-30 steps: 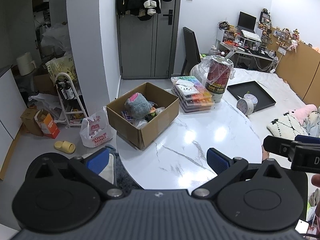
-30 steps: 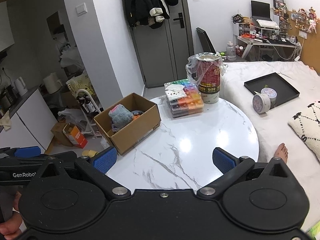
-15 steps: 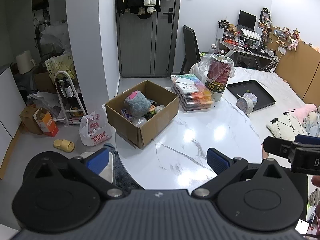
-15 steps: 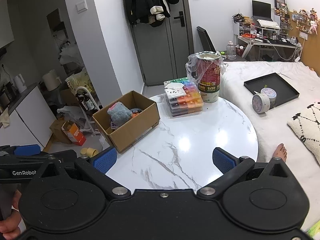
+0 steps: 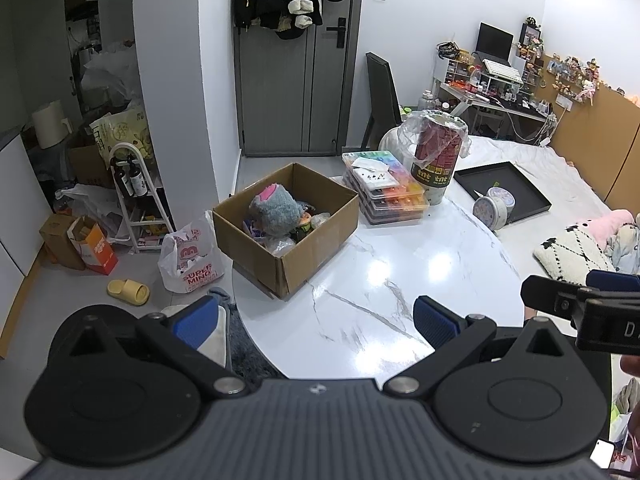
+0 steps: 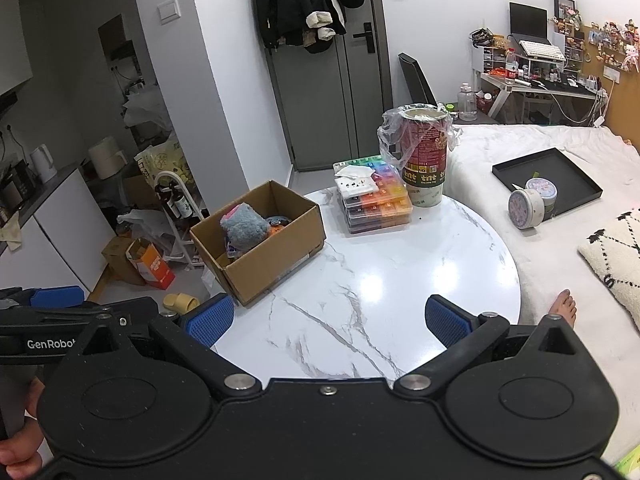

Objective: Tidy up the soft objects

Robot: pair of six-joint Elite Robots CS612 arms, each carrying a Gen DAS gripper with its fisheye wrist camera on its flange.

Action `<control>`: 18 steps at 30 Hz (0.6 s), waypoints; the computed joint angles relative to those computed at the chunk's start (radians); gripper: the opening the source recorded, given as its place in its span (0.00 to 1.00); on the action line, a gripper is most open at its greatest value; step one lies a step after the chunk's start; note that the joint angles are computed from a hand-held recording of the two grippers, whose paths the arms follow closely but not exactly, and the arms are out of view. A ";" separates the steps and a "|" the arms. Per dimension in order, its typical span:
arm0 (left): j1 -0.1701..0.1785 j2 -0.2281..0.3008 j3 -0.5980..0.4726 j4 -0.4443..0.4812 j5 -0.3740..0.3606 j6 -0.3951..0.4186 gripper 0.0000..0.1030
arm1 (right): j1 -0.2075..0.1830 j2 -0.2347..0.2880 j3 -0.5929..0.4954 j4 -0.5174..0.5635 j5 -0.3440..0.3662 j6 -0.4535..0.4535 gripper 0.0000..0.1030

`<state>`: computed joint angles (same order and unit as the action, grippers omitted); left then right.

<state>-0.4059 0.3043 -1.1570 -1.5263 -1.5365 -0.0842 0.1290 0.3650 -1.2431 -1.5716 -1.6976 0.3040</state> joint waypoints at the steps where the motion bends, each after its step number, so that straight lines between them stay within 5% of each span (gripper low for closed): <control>1: 0.000 0.000 0.000 0.000 0.001 -0.001 1.00 | 0.000 -0.001 0.002 -0.001 -0.001 0.000 1.00; 18: 0.003 -0.006 0.006 -0.002 0.003 -0.004 1.00 | 0.003 -0.001 0.006 -0.002 -0.002 0.000 1.00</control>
<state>-0.4033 0.2987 -1.1507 -1.5285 -1.5339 -0.0881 0.1318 0.3639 -1.2373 -1.5739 -1.6991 0.3038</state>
